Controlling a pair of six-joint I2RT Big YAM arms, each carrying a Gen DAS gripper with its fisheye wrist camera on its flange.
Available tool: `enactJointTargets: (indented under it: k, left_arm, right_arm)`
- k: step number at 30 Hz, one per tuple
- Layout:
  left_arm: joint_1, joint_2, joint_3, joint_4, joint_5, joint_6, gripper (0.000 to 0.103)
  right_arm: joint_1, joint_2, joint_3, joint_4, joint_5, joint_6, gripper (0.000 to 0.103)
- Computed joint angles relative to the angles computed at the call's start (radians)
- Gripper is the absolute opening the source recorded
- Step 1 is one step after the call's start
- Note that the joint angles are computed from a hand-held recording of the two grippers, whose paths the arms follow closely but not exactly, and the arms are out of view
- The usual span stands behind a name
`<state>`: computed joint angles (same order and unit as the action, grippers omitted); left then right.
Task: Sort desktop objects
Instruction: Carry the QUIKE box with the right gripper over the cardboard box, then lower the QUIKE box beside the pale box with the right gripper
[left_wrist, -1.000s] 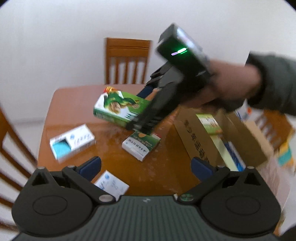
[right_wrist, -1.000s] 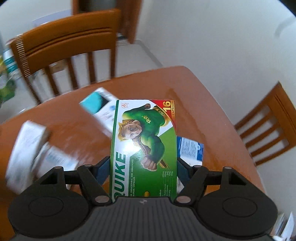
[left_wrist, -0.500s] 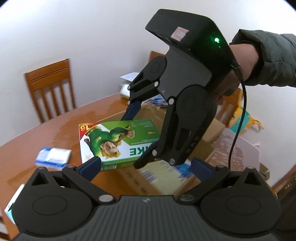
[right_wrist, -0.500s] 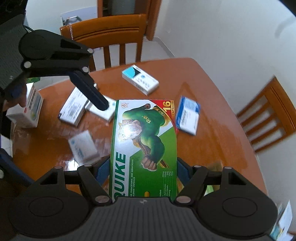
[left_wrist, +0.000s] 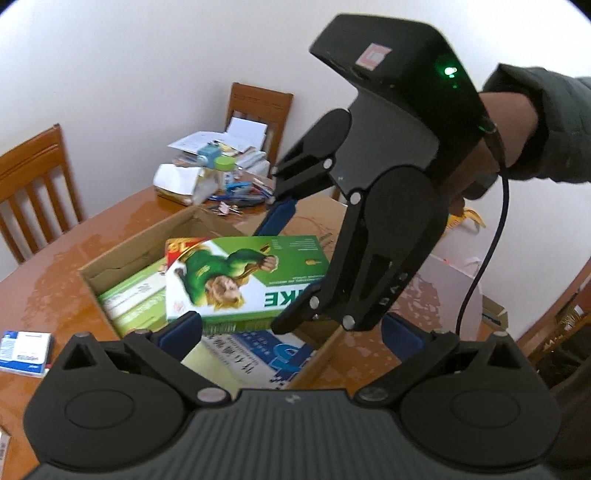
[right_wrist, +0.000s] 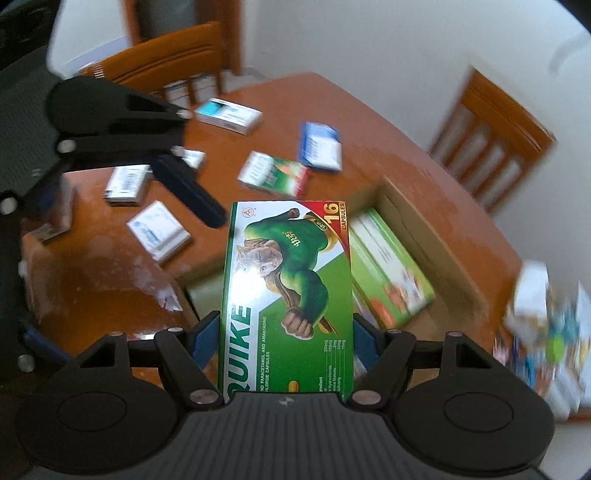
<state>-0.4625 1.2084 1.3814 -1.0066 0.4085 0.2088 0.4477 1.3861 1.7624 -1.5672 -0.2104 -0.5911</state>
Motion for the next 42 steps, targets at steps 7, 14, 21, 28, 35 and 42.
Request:
enactJointTargets:
  k: [7,14,21,28,35,42]
  left_arm:
    - [-0.033,0.040,-0.004,0.027,0.005,-0.035,0.103]
    - [-0.037,0.056,-0.008,0.021,-0.005,-0.034,0.103]
    - [-0.008,0.051,-0.023,0.013,0.014,-0.028,0.103]
    - [0.017,0.047,-0.050,0.027,0.042,-0.051,0.103]
    - [0.031,0.044,-0.064,0.020,0.064,-0.046,0.103]
    - [0.042,0.044,-0.062,0.014,0.076,-0.041,0.103]
  right_arm:
    - [-0.072,-0.044,-0.112,0.080,0.003,0.273,0.077]
    - [-0.059,-0.037,-0.206,0.199,0.031,0.542,0.077]
    - [-0.043,-0.032,-0.223,0.241,0.046,0.593,0.077]
    - [-0.029,-0.046,-0.254,0.270,0.106,0.630,0.077]
    - [-0.008,-0.060,-0.309,0.290,0.114,0.700,0.077]
    - [0.021,-0.090,-0.357,0.313,0.162,0.770,0.077]
